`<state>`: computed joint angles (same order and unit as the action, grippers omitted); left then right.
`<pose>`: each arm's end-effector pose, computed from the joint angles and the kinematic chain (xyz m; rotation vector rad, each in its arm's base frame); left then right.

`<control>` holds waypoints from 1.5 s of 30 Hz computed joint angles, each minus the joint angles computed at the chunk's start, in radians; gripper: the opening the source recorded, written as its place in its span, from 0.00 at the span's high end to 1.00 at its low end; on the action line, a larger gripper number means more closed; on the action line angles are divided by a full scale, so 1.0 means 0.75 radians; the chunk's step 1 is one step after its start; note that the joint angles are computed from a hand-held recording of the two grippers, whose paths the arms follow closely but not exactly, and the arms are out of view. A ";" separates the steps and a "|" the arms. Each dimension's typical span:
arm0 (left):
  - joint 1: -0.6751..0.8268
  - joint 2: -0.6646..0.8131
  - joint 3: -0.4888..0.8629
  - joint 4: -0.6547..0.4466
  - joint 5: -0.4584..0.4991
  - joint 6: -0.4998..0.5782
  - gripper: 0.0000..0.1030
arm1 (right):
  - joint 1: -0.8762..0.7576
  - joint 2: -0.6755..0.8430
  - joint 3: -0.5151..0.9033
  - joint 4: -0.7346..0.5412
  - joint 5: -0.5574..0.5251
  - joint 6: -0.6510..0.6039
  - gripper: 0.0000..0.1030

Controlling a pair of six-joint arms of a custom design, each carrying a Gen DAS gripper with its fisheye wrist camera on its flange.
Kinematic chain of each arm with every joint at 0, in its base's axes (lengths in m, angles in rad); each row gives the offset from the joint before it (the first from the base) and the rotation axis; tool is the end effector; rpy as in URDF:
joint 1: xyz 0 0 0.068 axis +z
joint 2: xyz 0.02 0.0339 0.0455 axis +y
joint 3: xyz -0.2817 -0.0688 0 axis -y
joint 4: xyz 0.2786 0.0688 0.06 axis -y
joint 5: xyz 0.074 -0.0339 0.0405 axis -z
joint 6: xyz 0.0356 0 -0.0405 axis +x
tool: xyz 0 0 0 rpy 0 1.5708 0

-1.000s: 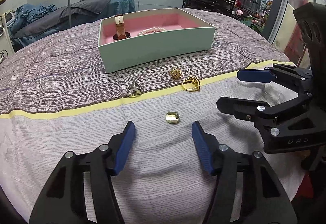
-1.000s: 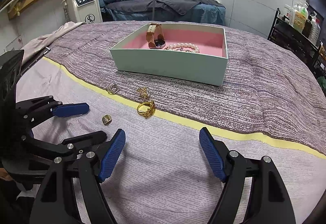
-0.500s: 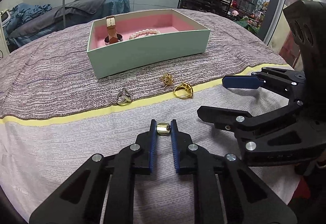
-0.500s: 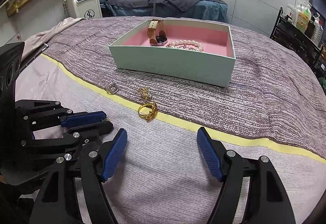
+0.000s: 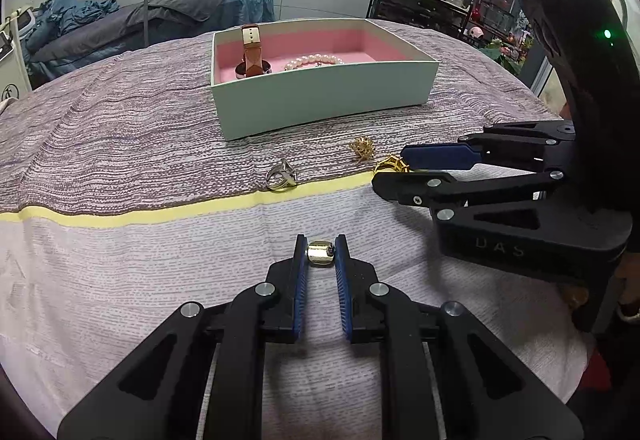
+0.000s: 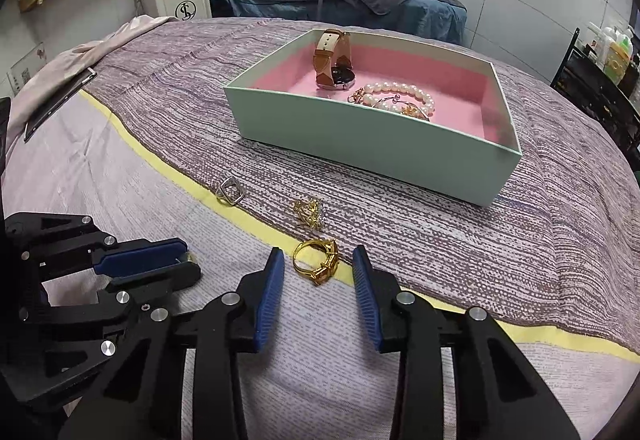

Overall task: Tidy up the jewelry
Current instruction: 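Grasp the small gold charm with the left gripper while the right gripper grasps the gold ring, then lower the gold charm and gold ring into the pink box and release both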

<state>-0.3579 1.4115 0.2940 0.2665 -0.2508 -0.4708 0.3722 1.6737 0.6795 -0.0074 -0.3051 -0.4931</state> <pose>0.2118 -0.0698 0.0859 -0.2476 2.3757 -0.0861 0.2842 0.1224 0.1019 -1.1669 2.2546 0.3444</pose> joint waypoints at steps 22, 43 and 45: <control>0.120 -0.156 0.069 -0.134 0.036 0.142 0.86 | -0.110 -0.142 0.030 -0.132 -0.217 -0.011 0.77; 0.452 0.343 0.681 -0.307 0.303 0.403 0.86 | -0.017 0.190 0.512 -0.216 -0.085 0.020 0.77; 0.456 0.391 0.717 -0.316 0.302 0.412 0.86 | -0.005 0.235 0.554 -0.228 -0.056 0.016 0.77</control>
<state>-0.0159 1.7047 0.8318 0.0298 -0.0242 -0.1620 0.3684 1.8501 1.0952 -0.1784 -0.3469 -0.4810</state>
